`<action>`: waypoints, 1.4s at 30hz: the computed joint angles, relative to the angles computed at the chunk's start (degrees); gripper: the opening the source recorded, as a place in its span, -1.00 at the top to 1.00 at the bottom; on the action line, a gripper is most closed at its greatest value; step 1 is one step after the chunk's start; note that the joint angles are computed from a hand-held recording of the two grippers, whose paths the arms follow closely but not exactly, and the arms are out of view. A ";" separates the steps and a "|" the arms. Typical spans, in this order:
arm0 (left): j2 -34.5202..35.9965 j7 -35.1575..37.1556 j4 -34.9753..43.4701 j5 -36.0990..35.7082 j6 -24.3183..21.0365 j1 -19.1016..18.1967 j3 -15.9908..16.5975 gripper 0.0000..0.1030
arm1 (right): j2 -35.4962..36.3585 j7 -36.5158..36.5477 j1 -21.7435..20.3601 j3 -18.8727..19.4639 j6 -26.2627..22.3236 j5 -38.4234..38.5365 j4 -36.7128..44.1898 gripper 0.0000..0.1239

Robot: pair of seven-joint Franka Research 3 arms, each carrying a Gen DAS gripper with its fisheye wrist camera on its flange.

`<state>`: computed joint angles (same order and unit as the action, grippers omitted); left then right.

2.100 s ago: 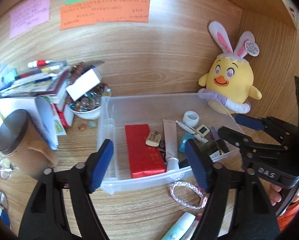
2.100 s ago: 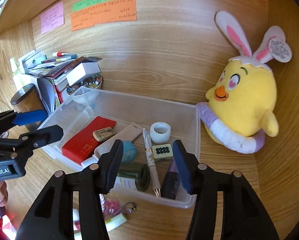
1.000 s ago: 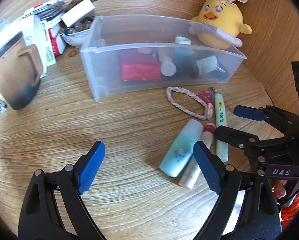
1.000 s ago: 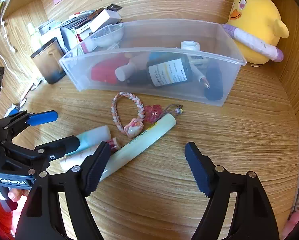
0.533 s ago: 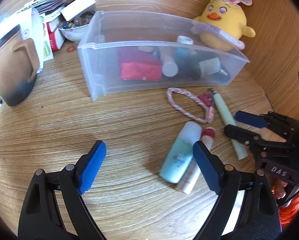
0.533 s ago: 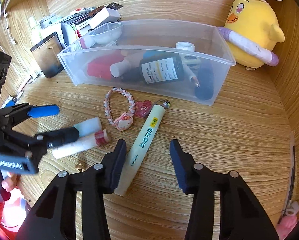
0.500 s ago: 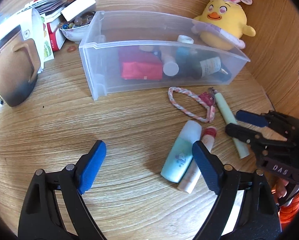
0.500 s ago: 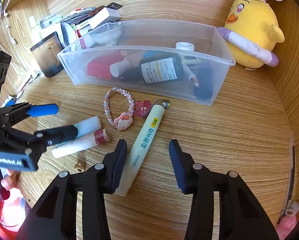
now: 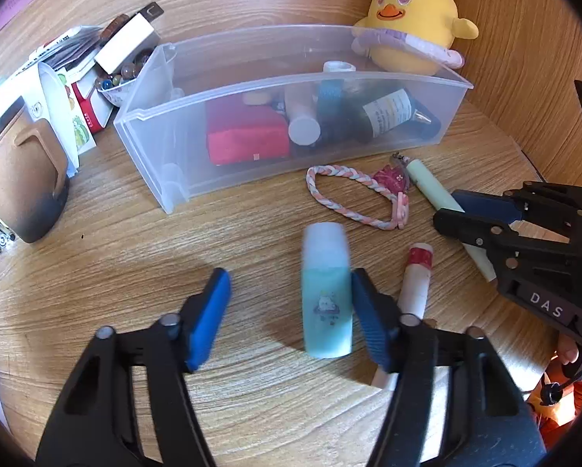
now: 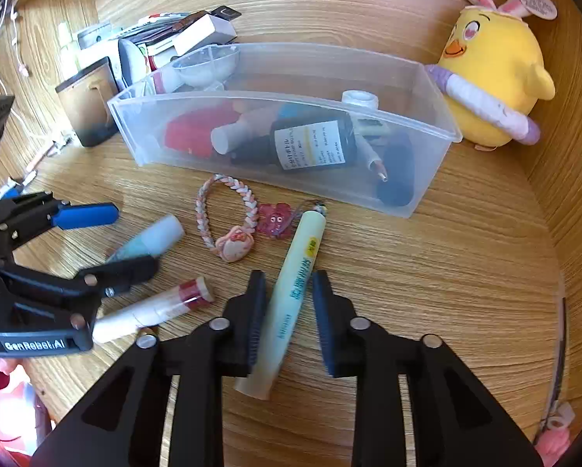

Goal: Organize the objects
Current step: 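Grasp the light blue bottle with the left tool while the right tool grasps the pale green tube, then lift the blue bottle and green tube and carry them over the clear box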

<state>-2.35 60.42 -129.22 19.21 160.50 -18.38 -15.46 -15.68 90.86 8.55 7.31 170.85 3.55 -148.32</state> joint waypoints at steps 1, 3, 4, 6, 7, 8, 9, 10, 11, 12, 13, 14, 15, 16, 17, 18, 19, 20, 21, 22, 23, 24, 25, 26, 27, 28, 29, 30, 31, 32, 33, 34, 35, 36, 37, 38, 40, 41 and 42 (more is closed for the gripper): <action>-0.14 -0.47 -0.20 0.55 0.31 0.08 0.01 0.05 | -0.07 0.06 -0.11 0.00 0.20 -0.07 -0.15 0.74; -0.34 -0.95 -0.48 1.08 0.77 0.20 0.05 0.24 | -0.29 -0.08 -0.01 -0.29 0.47 0.22 -0.47 0.77; -0.50 -1.48 -0.66 1.48 0.92 0.30 0.07 0.37 | -0.31 -0.06 -0.03 -0.26 0.56 0.30 -0.53 0.77; -0.85 -2.20 -1.04 1.56 1.22 0.45 0.18 0.53 | -0.54 0.45 -0.57 0.20 0.80 -0.02 -0.84 0.77; -0.90 -1.49 -1.21 0.27 1.60 0.35 0.31 0.53 | -0.68 0.93 -0.97 0.56 1.17 -0.32 -1.08 0.77; -0.98 -0.84 -1.36 -0.92 1.94 0.26 0.43 0.53 | -0.93 1.24 -1.18 0.70 1.69 -0.41 -1.44 0.77; -1.34 -0.82 -1.81 -1.45 2.47 0.35 0.54 0.53 | -1.19 0.68 -0.50 0.03 2.02 0.28 -1.75 0.77; -1.51 -1.53 -1.96 -0.99 2.77 0.52 0.47 0.53 | -1.47 0.14 0.19 -0.59 2.20 1.14 -2.01 0.77; -1.82 -2.02 -2.31 -0.70 3.17 0.65 0.46 0.53 | -1.82 -0.54 0.95 -1.29 2.37 2.13 -2.33 0.77; -2.24 -2.67 -2.71 -0.44 3.57 0.84 0.48 0.53 | -2.39 -1.71 2.24 -2.50 2.54 3.66 -2.84 0.77; -2.42 -2.88 -2.89 -0.56 3.87 0.89 0.51 0.53 | -3.02 -2.39 2.80 -2.98 2.71 4.68 -3.33 0.77; -2.56 -3.12 -3.02 -0.70 4.19 0.91 0.50 0.53 | -3.46 -2.75 2.92 -3.03 2.78 5.36 -3.62 0.77; -2.95 -4.02 -3.28 -0.15 4.45 1.15 0.45 0.53 | -4.03 -3.28 3.13 -3.20 2.82 6.00 -4.00 0.77; -3.27 -4.91 -3.50 0.65 4.69 1.42 0.35 0.53 | -4.74 -3.67 3.27 -3.31 3.11 6.64 -4.46 0.77; -3.61 -5.71 -3.72 1.38 4.98 1.65 0.27 0.53 | -5.33 -3.94 3.26 -3.28 3.11 7.13 -4.70 0.77; -4.11 -6.62 -3.97 2.09 5.45 1.91 0.21 0.53 | -6.09 -4.48 3.61 -3.63 3.28 7.82 -5.01 0.77; -4.50 -7.12 -4.13 2.42 5.90 2.06 0.22 0.53 | -6.58 -4.60 3.47 -3.44 3.52 8.21 -5.21 0.77; -4.77 -7.22 -4.29 2.46 6.30 2.11 0.31 0.53 | -7.08 -4.86 3.44 -3.41 3.76 8.57 -5.40 0.77; -5.01 -8.01 -4.27 3.07 6.59 2.37 0.16 0.53 | -7.74 -5.34 3.59 -3.65 3.89 8.97 -5.56 0.77; -5.40 -8.92 -4.28 3.80 7.01 2.69 0.02 0.53 | -8.23 -5.71 3.73 -3.78 4.27 9.39 -5.62 0.77; -5.40 -9.74 -3.99 4.56 7.14 2.95 -0.21 0.53 | -8.52 -6.11 3.93 -3.95 4.59 9.81 -5.64 0.77; -5.70 -11.30 -3.84 5.97 7.49 3.52 -0.55 0.53 | -8.87 -6.63 4.36 -4.32 5.14 10.33 -5.57 0.77; -5.95 -11.60 -3.85 6.13 7.80 3.57 -0.43 0.53 | -8.79 -6.96 4.67 -4.44 5.75 10.82 -5.33 0.77; -6.07 -12.14 -3.67 6.44 8.13 3.70 -0.46 0.53 | -8.92 -7.31 4.97 -4.57 6.11 11.25 -5.25 0.77; -6.07 -12.86 -3.38 6.95 8.44 3.92 -0.57 0.53 | -8.90 -7.88 5.52 -4.99 6.67 11.74 -5.02 0.77; -6.12 -13.57 -3.10 7.50 8.76 4.18 -0.66 0.53 | -8.82 -8.40 5.93 -5.35 7.30 12.19 -4.70 0.77; -6.09 -14.16 -2.82 8.01 8.98 4.37 -0.74 0.53 | -8.55 -8.76 6.19 -5.49 7.74 12.59 -4.29 0.77; -6.08 -14.71 -2.49 8.48 9.12 4.55 -0.80 0.53 | -8.25 -9.42 6.99 -6.14 8.22 13.14 -3.83 0.77; -6.03 -15.17 -2.12 8.76 9.29 4.64 -0.83 0.53 | -8.02 -10.09 7.77 -6.82 8.67 13.74 -3.37 0.77; -6.12 -15.25 -2.00 8.67 9.50 4.54 -0.72 0.53 | -7.84 -10.72 8.47 -7.36 9.13 14.30 -3.06 0.77; -6.03 -15.61 -1.55 8.95 9.67 4.64 -0.77 0.53 | -7.55 -11.65 9.53 -8.31 9.63 14.91 -2.50 0.77; -6.04 -16.08 -1.29 9.48 9.67 4.81 -0.90 0.53 | -7.27 -12.23 9.98 -8.67 10.02 15.40 -2.13 0.77; -5.95 -16.74 -0.86 10.19 9.60 5.06 -1.09 0.53 | -6.91 -12.85 10.54 -9.14 10.37 15.89 -1.67 0.77; -5.80 -17.00 -0.40 10.61 9.53 5.15 -1.10 0.53 | -6.36 -13.51 11.04 -9.63 10.69 16.31 -0.88 0.77; -5.60 -17.50 0.12 11.28 9.54 5.33 -1.19 0.53 | -6.00 -13.90 10.94 -9.66 10.64 16.59 -0.27 0.77; -5.37 -17.61 0.50 11.56 9.67 5.35 -1.10 0.53 | -5.52 -14.21 10.91 -9.65 10.73 16.92 0.38 0.77; -4.71 -17.47 1.42 11.62 9.89 5.25 -0.78 0.53 | -4.16 -15.12 11.28 -10.27 10.36 17.67 2.26 0.77; -4.36 -16.98 1.80 11.12 9.97 5.04 -0.49 0.53 | -3.68 -15.45 11.06 -10.13 10.23 17.91 2.87 0.77; -3.94 -16.16 2.21 10.27 10.10 4.73 -0.14 0.53 | -3.06 -15.69 10.69 -9.87 10.19 18.08 3.62 0.77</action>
<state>-6.29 44.26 -127.00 29.48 170.60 -13.65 -15.61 -18.75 75.18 19.25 -2.56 181.04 21.63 -144.69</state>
